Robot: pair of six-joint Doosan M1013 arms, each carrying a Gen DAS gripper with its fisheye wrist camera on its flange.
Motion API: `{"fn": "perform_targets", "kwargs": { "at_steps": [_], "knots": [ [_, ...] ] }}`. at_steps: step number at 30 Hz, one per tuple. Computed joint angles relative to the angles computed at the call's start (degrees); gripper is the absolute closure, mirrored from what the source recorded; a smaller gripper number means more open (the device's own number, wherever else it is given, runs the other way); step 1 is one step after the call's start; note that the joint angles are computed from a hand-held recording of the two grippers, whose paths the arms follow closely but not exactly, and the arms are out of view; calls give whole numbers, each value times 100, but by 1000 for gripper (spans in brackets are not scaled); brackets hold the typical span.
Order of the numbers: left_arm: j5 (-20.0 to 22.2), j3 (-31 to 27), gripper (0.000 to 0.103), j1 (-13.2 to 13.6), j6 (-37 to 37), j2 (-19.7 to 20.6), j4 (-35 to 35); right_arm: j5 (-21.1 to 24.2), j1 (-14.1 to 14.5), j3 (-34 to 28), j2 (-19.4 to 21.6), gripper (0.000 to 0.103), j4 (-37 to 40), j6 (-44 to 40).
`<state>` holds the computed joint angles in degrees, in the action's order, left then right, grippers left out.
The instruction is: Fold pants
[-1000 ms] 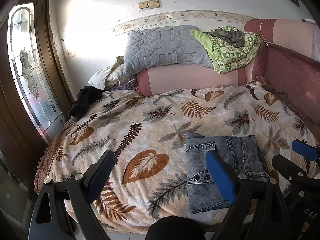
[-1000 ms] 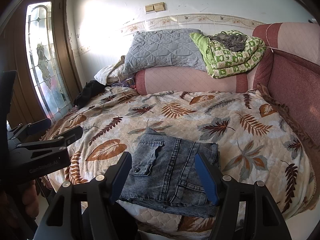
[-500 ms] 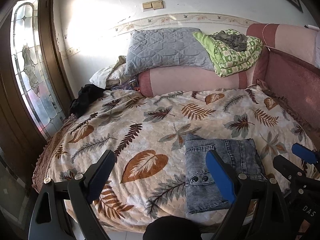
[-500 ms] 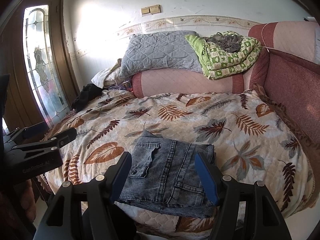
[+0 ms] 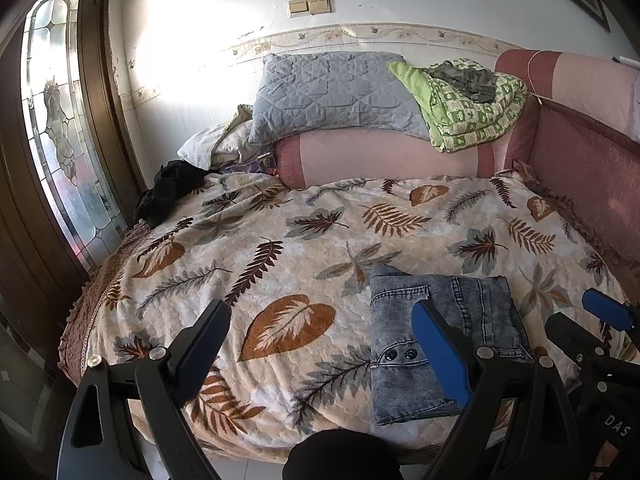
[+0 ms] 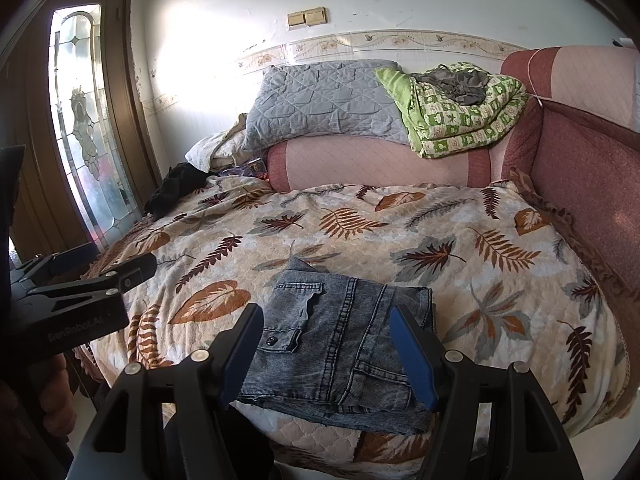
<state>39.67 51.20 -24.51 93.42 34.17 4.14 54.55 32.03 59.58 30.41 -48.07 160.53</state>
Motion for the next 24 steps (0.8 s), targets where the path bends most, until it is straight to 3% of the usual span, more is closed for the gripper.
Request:
{"fn": "perform_targets", "kwargs": {
  "at_steps": [24],
  "knots": [
    [-19,-61,11,20,-79,-48,107,-52,49,-32,-10,34,-177,-41]
  ]
}}
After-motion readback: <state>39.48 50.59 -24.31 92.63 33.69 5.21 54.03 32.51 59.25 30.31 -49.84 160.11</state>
